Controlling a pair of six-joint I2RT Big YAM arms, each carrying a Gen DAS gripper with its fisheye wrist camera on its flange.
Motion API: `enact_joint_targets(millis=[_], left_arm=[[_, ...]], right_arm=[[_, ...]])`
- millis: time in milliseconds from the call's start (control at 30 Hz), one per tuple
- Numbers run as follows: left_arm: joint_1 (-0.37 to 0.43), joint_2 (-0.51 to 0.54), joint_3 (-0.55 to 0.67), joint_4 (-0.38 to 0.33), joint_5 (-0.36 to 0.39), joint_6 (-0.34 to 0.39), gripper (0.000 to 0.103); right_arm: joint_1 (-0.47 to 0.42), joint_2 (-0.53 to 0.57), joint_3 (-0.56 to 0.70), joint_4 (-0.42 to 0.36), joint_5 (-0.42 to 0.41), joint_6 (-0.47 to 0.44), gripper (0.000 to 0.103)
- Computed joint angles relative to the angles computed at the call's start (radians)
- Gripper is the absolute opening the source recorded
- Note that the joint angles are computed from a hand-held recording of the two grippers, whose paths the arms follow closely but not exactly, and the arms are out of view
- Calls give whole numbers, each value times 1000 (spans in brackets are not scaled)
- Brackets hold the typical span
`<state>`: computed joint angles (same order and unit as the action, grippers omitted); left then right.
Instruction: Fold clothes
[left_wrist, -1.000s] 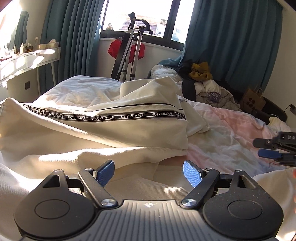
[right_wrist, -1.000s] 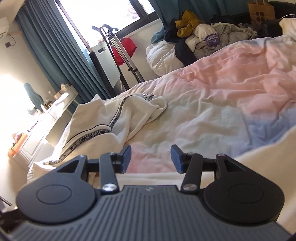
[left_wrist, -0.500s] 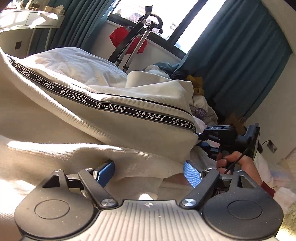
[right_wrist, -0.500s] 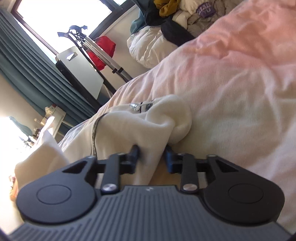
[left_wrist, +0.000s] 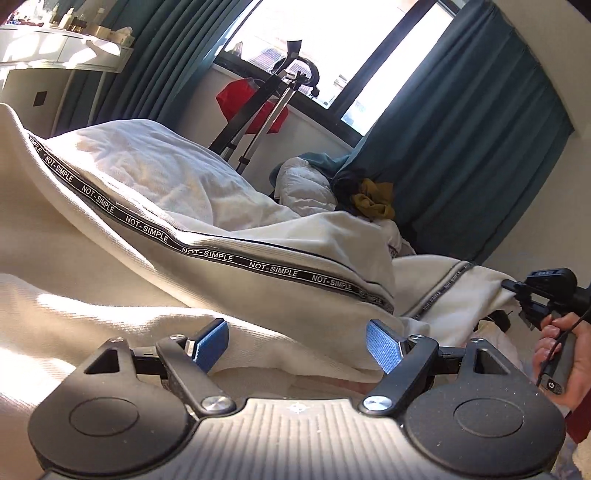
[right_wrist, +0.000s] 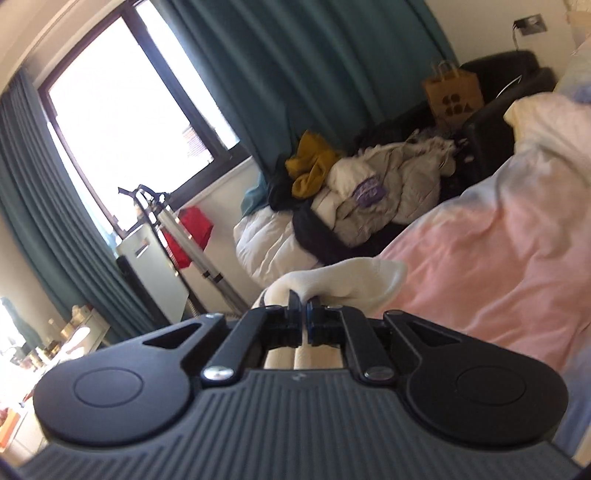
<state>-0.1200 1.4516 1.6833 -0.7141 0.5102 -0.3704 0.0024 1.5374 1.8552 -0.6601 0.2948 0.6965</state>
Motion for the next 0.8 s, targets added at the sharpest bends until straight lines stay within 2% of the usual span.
enact_joint_targets(millis=[133, 267, 367, 467, 567, 700, 767, 800], left_arm=[[-20, -17, -4, -1, -9, 22, 83], [-35, -17, 0, -21, -23, 45, 83], [-43, -16, 0, -39, -29, 50, 83], [-49, -20, -11, -51, -33, 42, 83], [-45, -6, -6, -69, -17, 32, 83], [-26, 12, -9, -82, 45, -24, 83], [-19, 24, -3, -87, 61, -41, 83], [-17, 30, 1, -89, 66, -47, 83]], right_arm=[[-103, -111, -77, -43, 50, -11, 5], [-195, -180, -159, -92, 22, -19, 5], [-222, -208, -233, -79, 18, -56, 5], [-245, -239, -323, -81, -20, 16, 6], [-234, -283, -432, -66, -12, 96, 6], [-222, -337, -555, -51, 3, 191, 6], [-245, -349, -576, -76, -45, 282, 6], [-259, -367, -600, -58, -78, 340, 6]])
